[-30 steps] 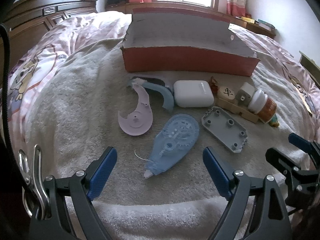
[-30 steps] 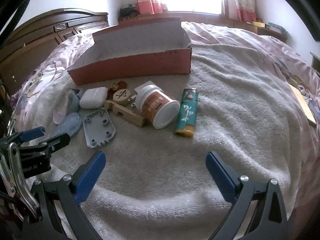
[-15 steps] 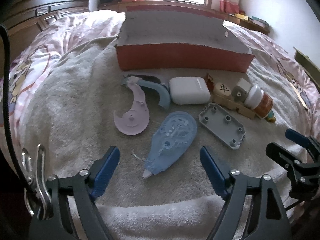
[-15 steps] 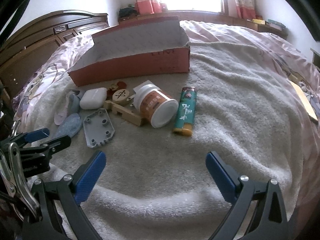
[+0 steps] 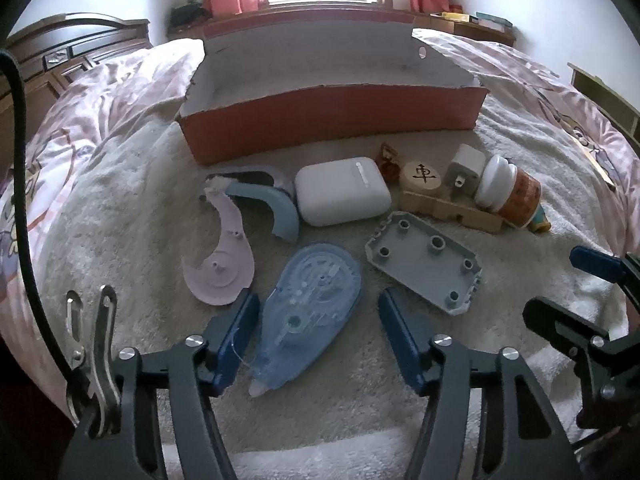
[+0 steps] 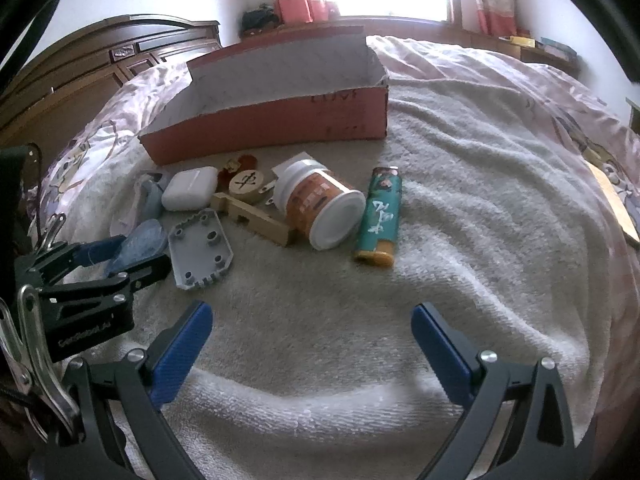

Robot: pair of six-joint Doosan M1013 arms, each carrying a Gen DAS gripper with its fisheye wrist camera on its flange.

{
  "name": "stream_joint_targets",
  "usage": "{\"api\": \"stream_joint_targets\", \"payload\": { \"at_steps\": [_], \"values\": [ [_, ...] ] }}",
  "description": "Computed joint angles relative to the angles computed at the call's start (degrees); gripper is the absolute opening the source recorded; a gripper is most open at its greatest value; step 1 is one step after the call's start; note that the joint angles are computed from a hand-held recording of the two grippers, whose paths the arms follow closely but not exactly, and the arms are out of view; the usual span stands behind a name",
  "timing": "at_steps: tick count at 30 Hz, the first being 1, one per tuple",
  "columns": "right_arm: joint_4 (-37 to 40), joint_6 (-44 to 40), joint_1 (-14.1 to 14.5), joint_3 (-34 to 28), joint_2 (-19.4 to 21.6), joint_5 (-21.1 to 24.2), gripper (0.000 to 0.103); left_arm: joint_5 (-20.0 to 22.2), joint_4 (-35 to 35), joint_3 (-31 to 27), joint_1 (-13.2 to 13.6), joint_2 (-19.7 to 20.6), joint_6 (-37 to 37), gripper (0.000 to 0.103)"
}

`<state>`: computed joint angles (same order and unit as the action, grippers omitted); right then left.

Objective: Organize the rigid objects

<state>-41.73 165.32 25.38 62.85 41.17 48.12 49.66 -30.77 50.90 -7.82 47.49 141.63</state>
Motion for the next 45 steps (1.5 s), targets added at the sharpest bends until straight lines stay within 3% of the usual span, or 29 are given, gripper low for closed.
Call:
{"api": "stream_joint_targets", "payload": {
  "at_steps": [9,17,26,35,45],
  "values": [
    [0.3,-0.5,0.0,-0.3,0.2,0.3,0.102,0.4,-0.1,0.4,0.2,-0.4,-0.2,0.044],
    [0.0,-3.4,0.3,-1.9,0.7,1.1,0.102,0.7,1.2,0.6,1.1,-0.6,-4.7,0.043],
    [8.0,-10.3,-0.8,-4.8,1.9,-2.0,0.098,1.3,1.4,0.2,2.1,-0.3,-7.8,0.043],
    [10.2,-17.4,-0.5,-10.7,5.1,0.9,0.096,2.7,0.3,-0.9,2.4,0.4,-8.2,0.043],
    [11.6,-22.6,-0.4,-15.4,7.9,3.7,0.077,2.7,-0.7,-0.8,2.5,0.5,-7.8,0.043]
  ]
}}
